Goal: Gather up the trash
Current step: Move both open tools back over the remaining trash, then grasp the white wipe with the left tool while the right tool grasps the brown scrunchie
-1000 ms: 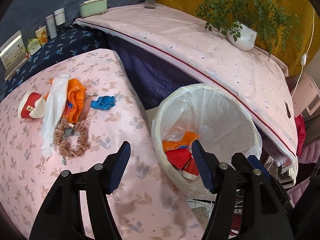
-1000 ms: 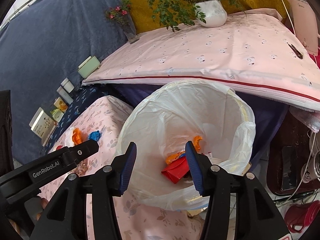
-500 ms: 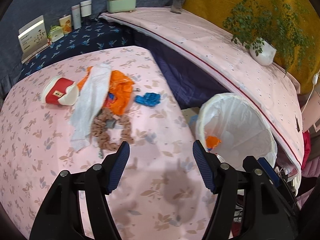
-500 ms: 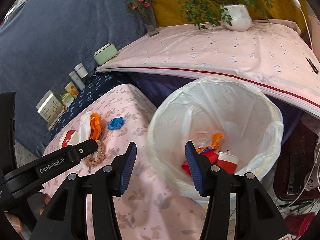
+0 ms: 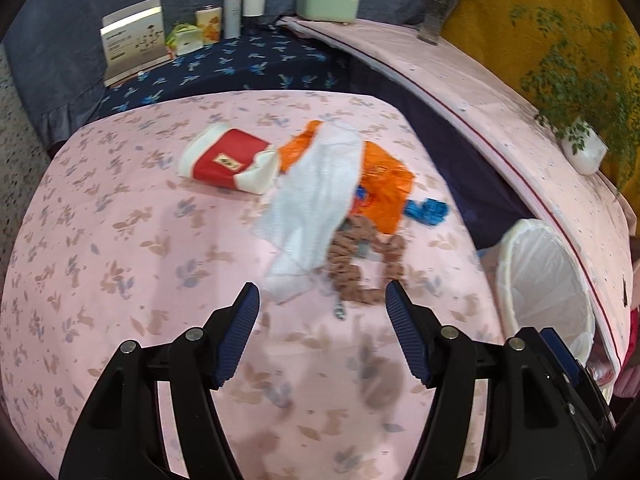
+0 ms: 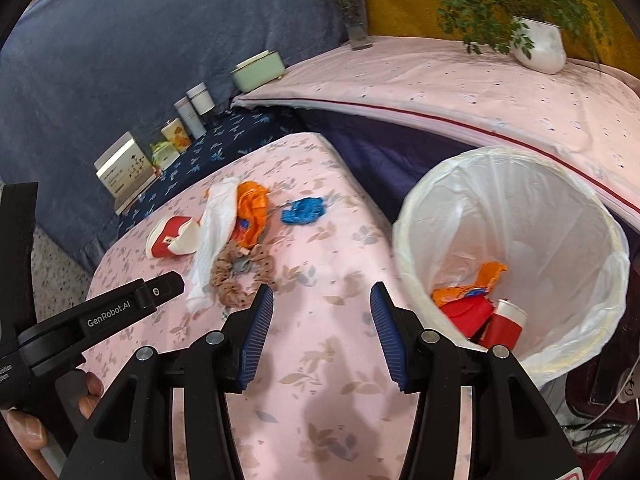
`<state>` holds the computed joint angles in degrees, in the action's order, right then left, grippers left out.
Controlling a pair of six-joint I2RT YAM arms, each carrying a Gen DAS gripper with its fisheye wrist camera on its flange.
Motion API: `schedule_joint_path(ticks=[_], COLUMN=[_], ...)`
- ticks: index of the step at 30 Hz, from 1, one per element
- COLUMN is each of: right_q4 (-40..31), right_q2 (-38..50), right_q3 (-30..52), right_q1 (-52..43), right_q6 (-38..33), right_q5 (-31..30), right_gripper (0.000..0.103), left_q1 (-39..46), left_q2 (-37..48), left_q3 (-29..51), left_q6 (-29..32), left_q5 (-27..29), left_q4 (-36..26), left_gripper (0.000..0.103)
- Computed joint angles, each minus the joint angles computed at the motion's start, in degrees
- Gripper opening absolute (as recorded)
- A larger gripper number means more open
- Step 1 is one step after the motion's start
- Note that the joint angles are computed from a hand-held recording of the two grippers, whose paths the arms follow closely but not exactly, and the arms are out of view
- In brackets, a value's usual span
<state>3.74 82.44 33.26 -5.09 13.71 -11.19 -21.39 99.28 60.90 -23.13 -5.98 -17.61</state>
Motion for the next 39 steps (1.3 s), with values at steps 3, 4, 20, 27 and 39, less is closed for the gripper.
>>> schedule_joint_path(ticks=[3, 4, 20, 27, 39], right_q4=[0.51, 0.73, 2.12, 1.5, 2.69], right_q2=[2.32, 3.19, 22.03, 27.81, 29.91], right_q3=[1.41, 1.91, 14.51, 19.11, 20.54], right_q1=[3.04, 3.95, 10.92, 11.18, 12.14], right_q6=[0.86, 1.08, 3.1, 3.56, 2.03], right_q5=[1.45, 1.88, 4.92, 4.82, 8.11], right_gripper=[0.05, 0.05, 0.05, 0.045, 0.014], left_q1=[2.58, 3.39, 8.53, 7.74, 8.07], left_q2=[0.1, 0.25, 12.68, 19.84, 21.68], left_q3=[-0.78, -0.97, 9.36, 17.12, 18.23], left_q6=[0.81, 1.11, 3.17, 4.66, 6.09], left_q5=[0.31, 0.54, 5.36, 6.39, 8.98], left_q4=[0.61, 0.92, 0.47, -1.33, -2.02], left_gripper=[0.062, 0.062, 0.065, 0.068, 0.014])
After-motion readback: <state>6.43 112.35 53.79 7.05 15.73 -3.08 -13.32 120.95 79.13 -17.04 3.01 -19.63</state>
